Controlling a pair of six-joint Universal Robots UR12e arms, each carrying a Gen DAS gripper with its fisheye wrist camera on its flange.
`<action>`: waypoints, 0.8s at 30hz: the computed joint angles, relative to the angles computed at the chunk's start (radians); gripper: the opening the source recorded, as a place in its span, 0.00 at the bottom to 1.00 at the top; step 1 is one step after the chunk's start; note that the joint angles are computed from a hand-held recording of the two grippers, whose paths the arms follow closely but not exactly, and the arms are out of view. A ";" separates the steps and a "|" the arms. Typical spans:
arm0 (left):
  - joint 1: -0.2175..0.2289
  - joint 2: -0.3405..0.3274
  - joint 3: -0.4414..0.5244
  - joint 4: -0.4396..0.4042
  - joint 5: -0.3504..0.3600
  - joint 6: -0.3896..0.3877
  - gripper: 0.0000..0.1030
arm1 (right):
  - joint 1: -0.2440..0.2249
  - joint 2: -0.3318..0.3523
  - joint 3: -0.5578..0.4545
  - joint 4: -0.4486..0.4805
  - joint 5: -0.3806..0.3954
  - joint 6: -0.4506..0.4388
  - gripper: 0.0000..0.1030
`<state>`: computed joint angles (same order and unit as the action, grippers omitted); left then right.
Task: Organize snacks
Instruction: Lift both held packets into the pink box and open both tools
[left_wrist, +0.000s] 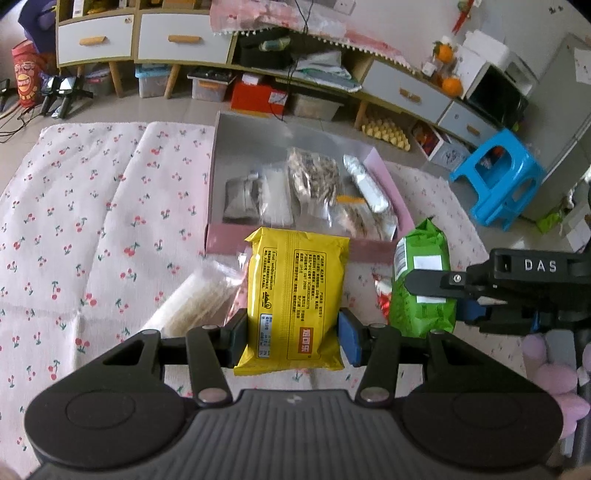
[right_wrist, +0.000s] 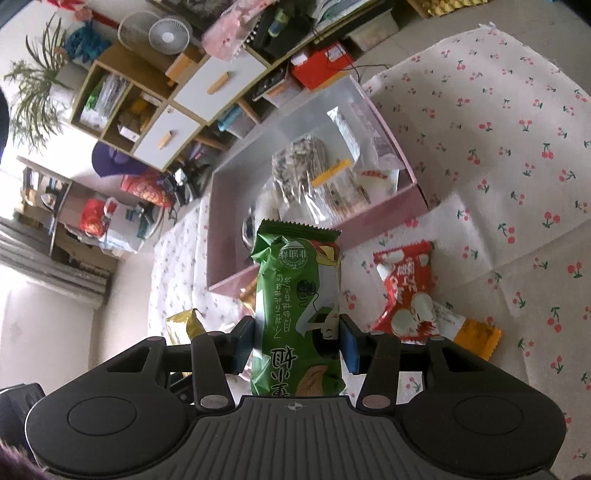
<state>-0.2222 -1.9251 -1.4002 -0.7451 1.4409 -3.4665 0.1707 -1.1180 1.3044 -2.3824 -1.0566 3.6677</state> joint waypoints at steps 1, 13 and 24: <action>0.000 -0.002 0.003 0.005 0.001 -0.006 0.45 | -0.001 0.002 -0.002 -0.006 0.001 0.011 0.46; 0.006 -0.051 0.050 0.075 0.035 -0.099 0.45 | -0.005 0.029 -0.026 -0.126 -0.029 0.106 0.46; 0.012 -0.088 0.077 0.107 0.014 -0.182 0.45 | -0.007 0.073 -0.049 -0.226 -0.037 0.184 0.46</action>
